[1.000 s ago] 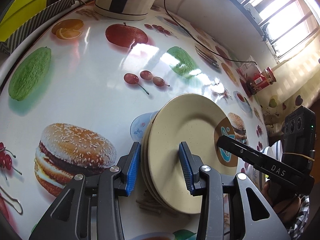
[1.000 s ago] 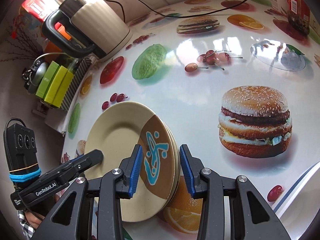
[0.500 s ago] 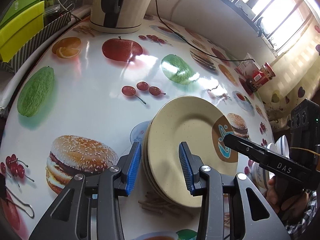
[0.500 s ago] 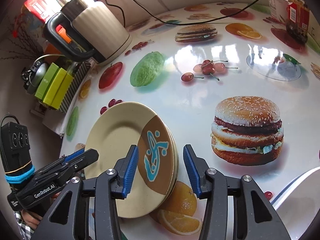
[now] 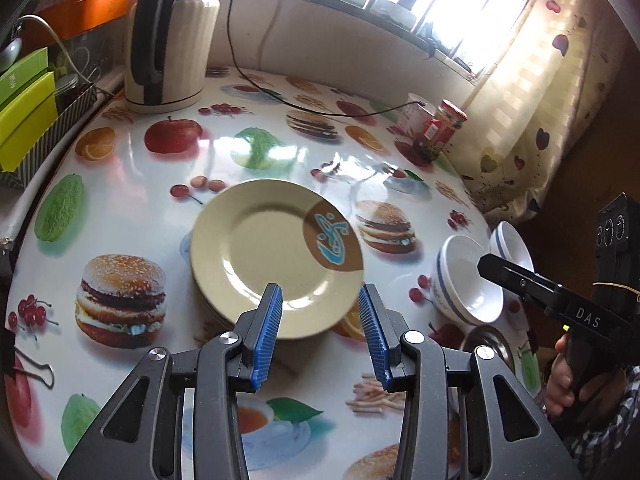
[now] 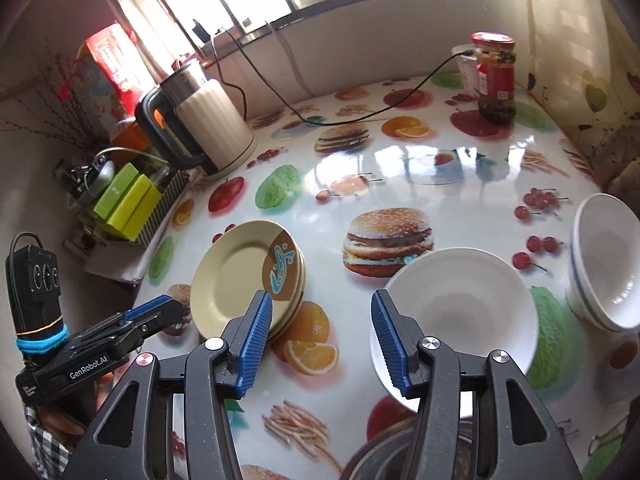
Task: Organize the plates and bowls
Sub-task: 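Move both tools away from the plate stack toward the white bowls, then close the left tool on a white bowl rim while the right tool grips the same rim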
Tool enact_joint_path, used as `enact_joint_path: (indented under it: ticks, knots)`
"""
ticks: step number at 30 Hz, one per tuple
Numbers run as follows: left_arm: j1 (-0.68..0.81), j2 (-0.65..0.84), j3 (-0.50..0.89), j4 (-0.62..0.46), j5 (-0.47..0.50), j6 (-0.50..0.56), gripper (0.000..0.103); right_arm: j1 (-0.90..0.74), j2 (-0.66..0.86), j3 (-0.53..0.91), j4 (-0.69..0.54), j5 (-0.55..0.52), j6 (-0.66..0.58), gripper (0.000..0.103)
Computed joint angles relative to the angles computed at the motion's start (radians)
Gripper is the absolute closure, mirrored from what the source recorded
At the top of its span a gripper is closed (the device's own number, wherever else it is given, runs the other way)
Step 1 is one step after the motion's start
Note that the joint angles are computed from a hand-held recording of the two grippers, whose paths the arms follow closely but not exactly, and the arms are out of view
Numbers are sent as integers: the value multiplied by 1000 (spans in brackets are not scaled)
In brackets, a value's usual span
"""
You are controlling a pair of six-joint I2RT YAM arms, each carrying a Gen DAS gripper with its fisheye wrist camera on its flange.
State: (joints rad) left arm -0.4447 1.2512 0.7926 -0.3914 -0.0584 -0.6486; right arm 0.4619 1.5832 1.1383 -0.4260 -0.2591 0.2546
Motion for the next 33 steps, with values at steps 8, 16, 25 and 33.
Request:
enact_joint_path:
  ticks: [8,16,25,33]
  knots:
    - [-196,94,47,38,-30,-71,62,-116,-291,-258,21,22,-18,49]
    - [-252,215,121,77,-21,-119,62,-233,-385,-360,46,13,-54,49]
    - [-246,385,310,14,-72,-77,62,-290,-298,-356,139,11,-116,49]
    - [-231,519,438,-21,-102,-13,62,-262,-160,-300,199,41,-137,57]
